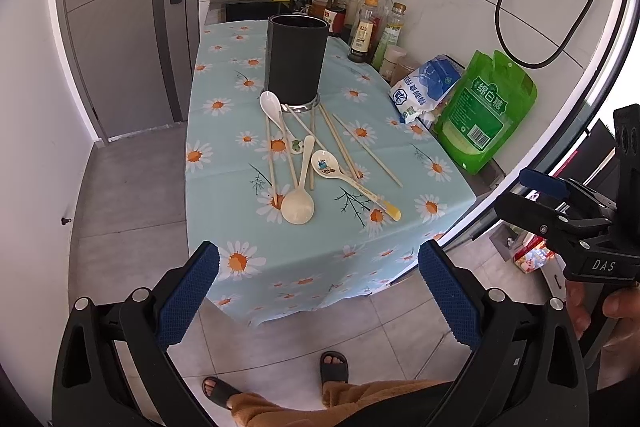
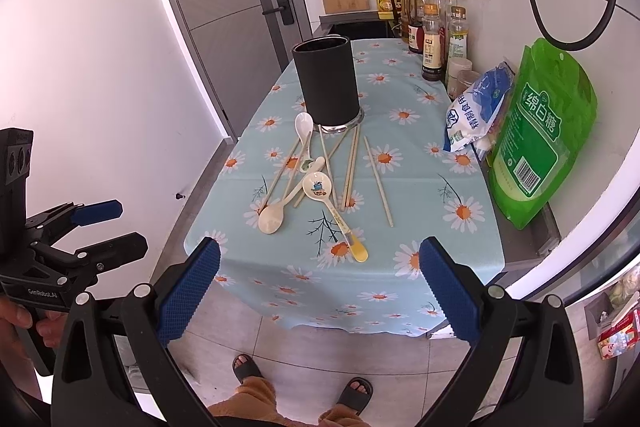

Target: Organize utensils

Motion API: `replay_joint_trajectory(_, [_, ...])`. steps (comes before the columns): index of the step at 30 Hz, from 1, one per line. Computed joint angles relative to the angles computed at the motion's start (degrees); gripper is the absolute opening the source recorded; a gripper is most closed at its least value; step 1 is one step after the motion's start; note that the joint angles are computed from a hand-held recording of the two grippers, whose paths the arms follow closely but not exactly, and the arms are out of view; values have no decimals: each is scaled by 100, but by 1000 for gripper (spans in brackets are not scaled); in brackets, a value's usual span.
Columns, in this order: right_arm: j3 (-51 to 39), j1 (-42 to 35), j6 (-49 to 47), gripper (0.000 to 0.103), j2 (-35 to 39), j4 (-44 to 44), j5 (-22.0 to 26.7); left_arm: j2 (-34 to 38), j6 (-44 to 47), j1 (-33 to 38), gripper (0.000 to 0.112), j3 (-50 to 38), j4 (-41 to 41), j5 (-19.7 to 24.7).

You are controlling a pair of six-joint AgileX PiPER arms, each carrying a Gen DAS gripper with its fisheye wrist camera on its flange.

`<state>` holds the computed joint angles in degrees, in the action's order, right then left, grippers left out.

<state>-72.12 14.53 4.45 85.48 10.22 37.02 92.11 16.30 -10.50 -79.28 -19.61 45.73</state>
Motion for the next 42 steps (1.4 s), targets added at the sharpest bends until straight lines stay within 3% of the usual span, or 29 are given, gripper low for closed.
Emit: replay_joint_trajectory(42, [-159,19,44,99,103,-53,-24,-7,-60,-3,97,-19,51,-9])
